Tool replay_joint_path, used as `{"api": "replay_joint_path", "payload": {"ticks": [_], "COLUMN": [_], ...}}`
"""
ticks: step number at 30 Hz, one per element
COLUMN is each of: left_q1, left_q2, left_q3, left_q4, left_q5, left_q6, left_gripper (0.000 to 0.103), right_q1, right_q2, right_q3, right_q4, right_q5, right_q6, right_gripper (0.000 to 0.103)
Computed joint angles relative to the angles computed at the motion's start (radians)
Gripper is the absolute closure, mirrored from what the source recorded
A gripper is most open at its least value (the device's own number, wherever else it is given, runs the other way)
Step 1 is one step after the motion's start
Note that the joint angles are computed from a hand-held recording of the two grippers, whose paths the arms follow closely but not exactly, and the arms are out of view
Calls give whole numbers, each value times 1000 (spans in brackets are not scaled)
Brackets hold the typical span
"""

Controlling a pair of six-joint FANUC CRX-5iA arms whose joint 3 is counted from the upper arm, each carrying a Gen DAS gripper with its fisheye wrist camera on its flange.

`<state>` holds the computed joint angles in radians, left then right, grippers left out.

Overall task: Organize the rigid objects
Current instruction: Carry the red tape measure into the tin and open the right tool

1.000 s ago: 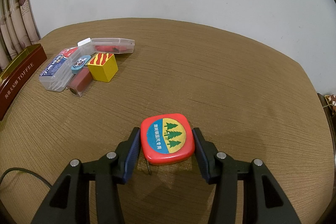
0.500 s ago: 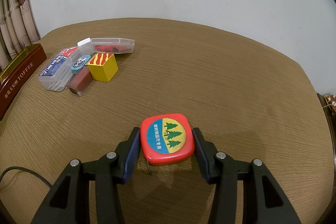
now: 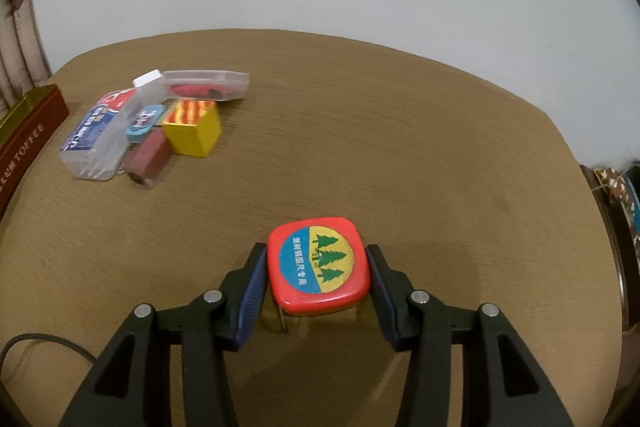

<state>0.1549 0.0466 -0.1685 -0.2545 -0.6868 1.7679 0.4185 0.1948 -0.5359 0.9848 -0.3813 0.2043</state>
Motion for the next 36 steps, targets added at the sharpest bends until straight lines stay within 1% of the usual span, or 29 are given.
{"api": "replay_joint_path", "payload": {"ticks": [3,5,7,10,13,14,17,19,20,23,25,27,30,32,34,36], "left_q1": [15,22,28,43,37,35,43,63,69,66,66,80,99,102,103,112], "left_q2": [-9,-15,-18,-13,1,-1,5,6,7,10,15,16,22,24,26,27], "left_q3": [1,2,5,17,49,50,63,60,61,77,89,85,84,87,96,97], "left_q4": [7,-4,-14,-15,-75,-88,-104,-85,-82,-128,-155,-131,-97,-107,-138,-140], "left_q5": [-3,-4,-14,-32,-59,-63,-77,-72,-71,-84,-93,-90,-88,-91,-99,-101], "left_q6": [17,34,54,71,122,133,157,150,151,189,211,205,192,196,224,242], "left_gripper": [31,27,25,24,23,22,21,20,20,19,18,18,18,18,18,17], "right_q1": [29,44,70,120,166,178,220,248,259,290,314,332,362,378,393,407], "right_q2": [-2,-6,-6,-2,4,9,29,43,51,77,100,125,153,179,210,241], "right_q3": [17,22,37,62,91,108,163,205,221,276,330,384,458,508,567,625], "right_q4": [-21,-27,-60,-97,-123,-149,-193,-250,-254,-287,-333,-373,-437,-475,-523,-574], "right_q5": [-7,0,7,3,6,10,19,25,28,44,45,43,27,19,2,-22], "right_q6": [26,35,74,129,185,218,284,351,362,415,471,526,608,657,717,784], "right_gripper": [54,54,54,54,54,54,54,54,54,54,54,54,54,54,54,54]}}
